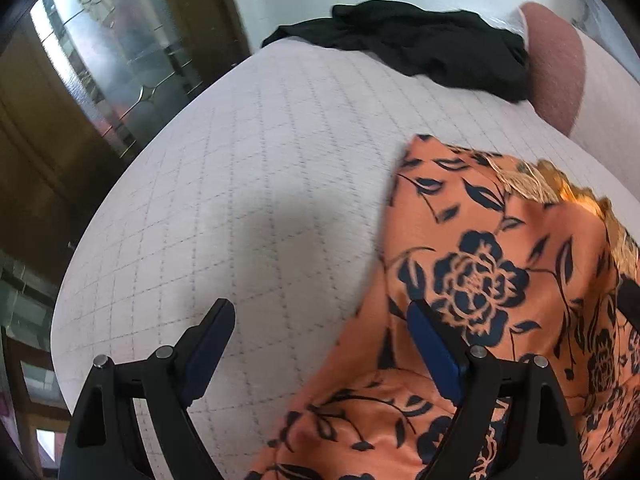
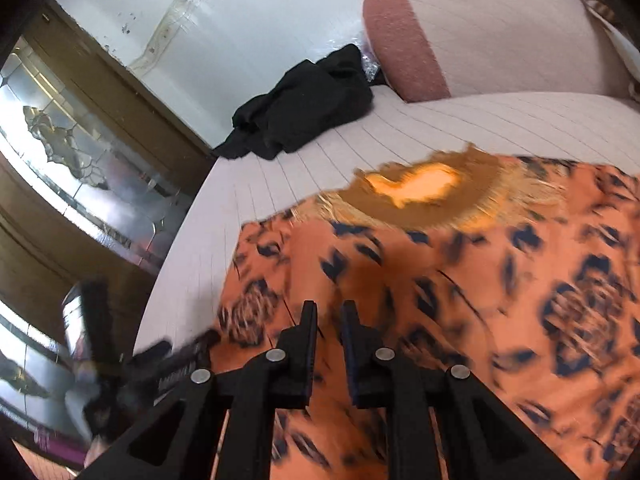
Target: Fold small clothes
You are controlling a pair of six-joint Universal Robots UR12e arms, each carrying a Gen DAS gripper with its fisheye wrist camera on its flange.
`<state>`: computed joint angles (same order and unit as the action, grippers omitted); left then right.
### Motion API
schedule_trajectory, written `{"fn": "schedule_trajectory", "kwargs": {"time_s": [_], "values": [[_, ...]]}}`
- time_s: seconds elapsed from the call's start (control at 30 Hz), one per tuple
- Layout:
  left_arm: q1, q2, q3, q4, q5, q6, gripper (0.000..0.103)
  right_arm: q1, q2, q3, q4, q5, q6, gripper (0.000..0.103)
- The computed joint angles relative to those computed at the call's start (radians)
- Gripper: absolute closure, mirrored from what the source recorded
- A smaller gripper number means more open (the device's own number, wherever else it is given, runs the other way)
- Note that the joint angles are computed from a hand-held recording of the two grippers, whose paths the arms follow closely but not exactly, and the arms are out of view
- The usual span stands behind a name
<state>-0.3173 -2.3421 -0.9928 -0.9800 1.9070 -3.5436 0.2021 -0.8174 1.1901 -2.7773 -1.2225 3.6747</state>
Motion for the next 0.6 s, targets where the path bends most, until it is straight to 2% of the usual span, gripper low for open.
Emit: {"fn": "schedule_trajectory", "kwargs": {"time_s": [0.07, 0.17, 0.2, 0.27, 0.3, 0.37, 0.5, 0.57, 0.6], "values": [[0.005, 0.0, 0.004, -0.004, -0.022, -0.013, 0.015, 0.001, 0.031, -0.056, 0.049, 0.013, 0.021, 0.088], [0.005, -0.009, 0.022, -0.019, -0.035, -0.011, 0.015, 0.008, 0.105, -0.176, 0.212, -0.029, 0.035, 0.088], [0.004, -0.012, 0.029, -0.026, -0.04, -0.01, 0.015, 0.004, 0.108, -0.169, 0.216, -0.018, 0.03, 0.09], [0.0, -0.016, 0.037, -0.022, -0.056, -0.006, 0.015, -0.006, 0.1, -0.144, 0.165, 0.016, 0.065, 0.09], [-0.002, -0.018, 0.041, -0.017, -0.059, 0.001, 0.015, -0.012, 0.088, -0.132, 0.179, 0.034, 0.083, 0.09], [-0.01, -0.019, 0.043, -0.007, -0.055, 0.018, 0.015, -0.02, 0.051, -0.074, 0.151, 0.033, 0.091, 0.09], [-0.035, -0.029, 0.055, 0.004, -0.066, 0.095, 0.015, -0.025, -0.069, 0.103, 0.114, -0.108, 0.018, 0.09], [-0.046, -0.047, 0.077, -0.025, -0.083, 0.15, 0.014, -0.034, -0.112, 0.159, 0.192, -0.16, 0.016, 0.09], [-0.052, -0.06, 0.094, -0.056, -0.096, 0.18, 0.014, -0.045, -0.131, 0.202, 0.2, -0.154, 0.031, 0.09]]}}
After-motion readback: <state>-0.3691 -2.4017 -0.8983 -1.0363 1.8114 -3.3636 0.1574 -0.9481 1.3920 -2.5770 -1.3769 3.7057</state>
